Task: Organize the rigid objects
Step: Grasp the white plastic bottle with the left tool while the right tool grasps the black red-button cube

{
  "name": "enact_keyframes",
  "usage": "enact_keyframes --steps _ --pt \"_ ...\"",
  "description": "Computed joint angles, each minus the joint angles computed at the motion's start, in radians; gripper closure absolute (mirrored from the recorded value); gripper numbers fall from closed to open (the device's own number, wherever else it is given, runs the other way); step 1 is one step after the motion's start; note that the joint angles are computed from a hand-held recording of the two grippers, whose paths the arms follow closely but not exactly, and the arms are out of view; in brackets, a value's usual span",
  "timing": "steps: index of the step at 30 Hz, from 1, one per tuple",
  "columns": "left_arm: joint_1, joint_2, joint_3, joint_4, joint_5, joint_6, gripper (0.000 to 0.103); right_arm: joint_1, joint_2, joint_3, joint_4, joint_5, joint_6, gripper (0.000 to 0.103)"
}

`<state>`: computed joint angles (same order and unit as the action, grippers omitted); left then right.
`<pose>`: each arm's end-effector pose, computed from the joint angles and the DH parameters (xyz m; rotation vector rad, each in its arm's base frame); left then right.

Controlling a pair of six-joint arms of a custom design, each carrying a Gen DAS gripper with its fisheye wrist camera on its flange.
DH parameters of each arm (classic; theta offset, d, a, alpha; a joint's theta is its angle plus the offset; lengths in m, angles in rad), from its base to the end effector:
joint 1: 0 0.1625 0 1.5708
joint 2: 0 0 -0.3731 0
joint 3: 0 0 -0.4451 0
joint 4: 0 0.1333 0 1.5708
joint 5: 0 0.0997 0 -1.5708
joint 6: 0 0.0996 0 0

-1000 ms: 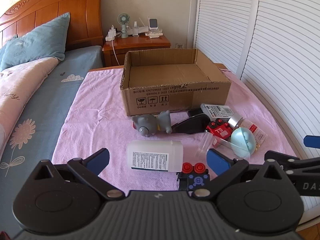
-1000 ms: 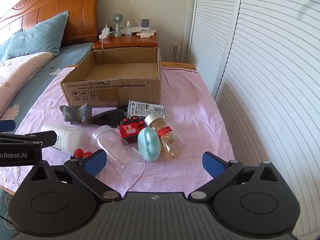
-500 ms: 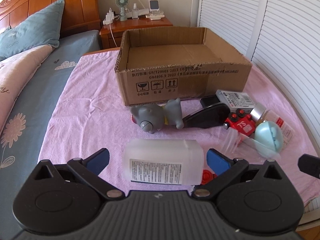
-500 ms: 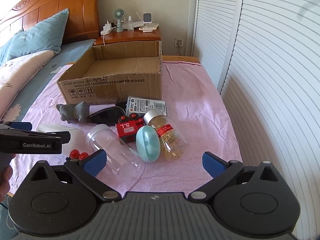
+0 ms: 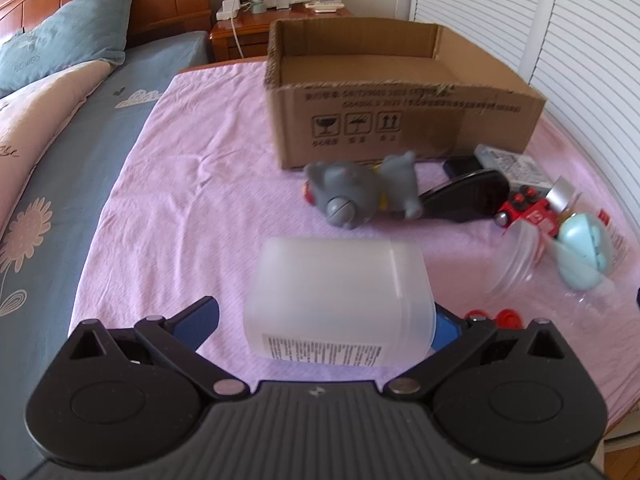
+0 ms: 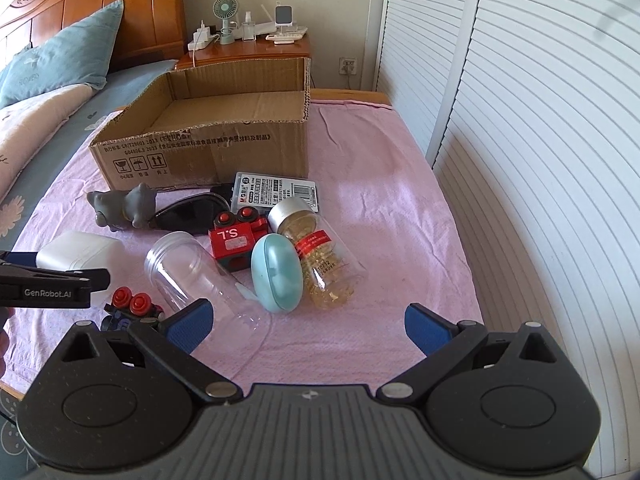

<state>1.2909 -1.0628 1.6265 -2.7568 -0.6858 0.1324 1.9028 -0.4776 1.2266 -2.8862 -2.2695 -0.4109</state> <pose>0.0156 -0.7073 0.2575 0.1216 2.2124 -0.7790 0.3205 -0.7171 0.0201 0.6207 -2.2798 0.6495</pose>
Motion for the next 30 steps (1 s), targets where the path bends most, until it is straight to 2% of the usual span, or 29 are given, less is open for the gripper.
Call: enact_keyframes --steps 6,15,18,22,25,28,30 --pt "0.030 -0.009 0.005 0.015 -0.039 -0.009 0.000 0.003 0.018 -0.023 0.025 -0.013 -0.005 0.000" --pt "0.042 -0.018 0.039 -0.090 -0.075 0.095 0.000 0.020 0.039 -0.038 0.043 -0.011 -0.040 0.000" --pt "0.046 -0.025 0.060 -0.143 -0.095 0.141 0.000 0.026 0.035 -0.031 0.074 0.013 -0.040 0.000" --pt "0.047 -0.016 0.048 -0.167 -0.115 0.187 0.001 0.030 0.025 -0.030 0.197 0.089 -0.005 0.000" --pt "0.049 -0.012 0.044 -0.225 -0.150 0.246 0.006 0.033 0.027 -0.032 0.275 0.144 0.006 0.000" --pt "0.062 -0.024 0.031 -0.166 -0.195 0.225 0.020 0.036 0.047 -0.044 0.327 0.165 0.012 0.000" --pt "0.065 -0.026 0.030 -0.168 -0.196 0.230 0.020 0.035 0.067 -0.061 0.361 0.176 0.014 0.000"
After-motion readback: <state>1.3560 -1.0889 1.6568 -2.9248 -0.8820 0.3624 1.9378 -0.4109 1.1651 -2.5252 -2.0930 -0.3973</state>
